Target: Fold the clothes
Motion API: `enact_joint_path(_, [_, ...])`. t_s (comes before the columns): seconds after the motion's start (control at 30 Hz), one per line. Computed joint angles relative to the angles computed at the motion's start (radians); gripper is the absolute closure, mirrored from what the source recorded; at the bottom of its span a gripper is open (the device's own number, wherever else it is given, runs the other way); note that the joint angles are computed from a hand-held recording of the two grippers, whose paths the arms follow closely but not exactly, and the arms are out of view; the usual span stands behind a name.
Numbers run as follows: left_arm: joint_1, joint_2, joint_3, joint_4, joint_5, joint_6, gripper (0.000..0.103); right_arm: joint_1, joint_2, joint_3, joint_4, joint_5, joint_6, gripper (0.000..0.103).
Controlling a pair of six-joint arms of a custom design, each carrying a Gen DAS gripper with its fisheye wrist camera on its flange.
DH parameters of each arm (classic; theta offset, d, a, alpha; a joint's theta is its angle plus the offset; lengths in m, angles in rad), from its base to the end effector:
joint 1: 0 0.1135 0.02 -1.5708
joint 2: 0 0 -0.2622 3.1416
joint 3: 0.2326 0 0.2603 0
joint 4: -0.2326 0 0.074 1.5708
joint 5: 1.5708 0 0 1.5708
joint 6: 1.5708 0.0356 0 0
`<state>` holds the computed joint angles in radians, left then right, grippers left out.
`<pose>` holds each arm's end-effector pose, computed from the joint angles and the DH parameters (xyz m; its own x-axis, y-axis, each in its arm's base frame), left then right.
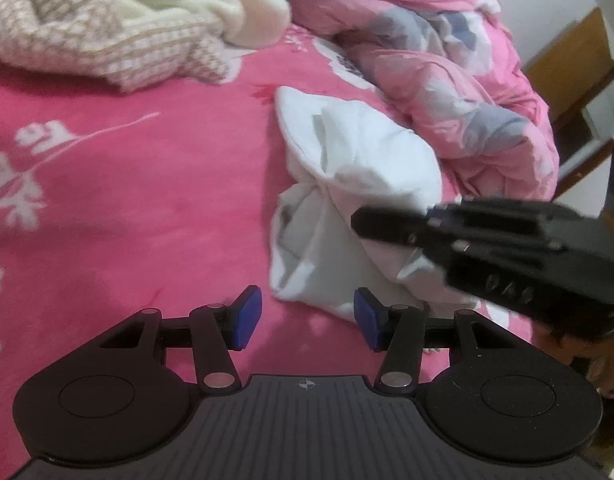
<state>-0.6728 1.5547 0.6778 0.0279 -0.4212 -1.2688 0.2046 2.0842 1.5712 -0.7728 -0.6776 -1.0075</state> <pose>0.2392 -0.1720 0.1394 -0.5159 -0.7030 -0.4895 -0.4542 0.7090 -0.5396 0.4141 0.1087 0.1722 -0.2220 -0.7188 -0.6588 -0.9711 0.2234 0.0835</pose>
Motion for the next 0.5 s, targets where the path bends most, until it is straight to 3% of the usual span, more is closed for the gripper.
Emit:
enact_joint_path(0.17, [-0.008, -0.078, -0.042, -0.084, -0.017, -0.056, 0.052, 0.008, 0.082, 0.027, -0.031, -0.008, 0.070, 0.094])
enact_joint_path(0.23, [-0.014, -0.118, -0.055, -0.130, -0.028, -0.082, 0.052, -0.004, 0.176, 0.143, -0.172, -0.043, 0.107, 0.067])
enact_joint_path(0.3, [-0.023, -0.162, -0.066, -0.184, -0.046, -0.113, 0.052, -0.040, 0.199, 0.193, -0.248, -0.097, 0.130, 0.057])
enact_joint_path(0.43, [-0.028, -0.241, -0.082, -0.245, -0.085, -0.151, 0.052, -0.117, 0.236, 0.288, -0.396, -0.206, 0.164, 0.056])
enact_joint_path(0.5, [-0.017, -0.258, -0.082, -0.228, -0.093, -0.127, 0.052, -0.173, 0.210, 0.290, -0.393, -0.229, 0.197, 0.056])
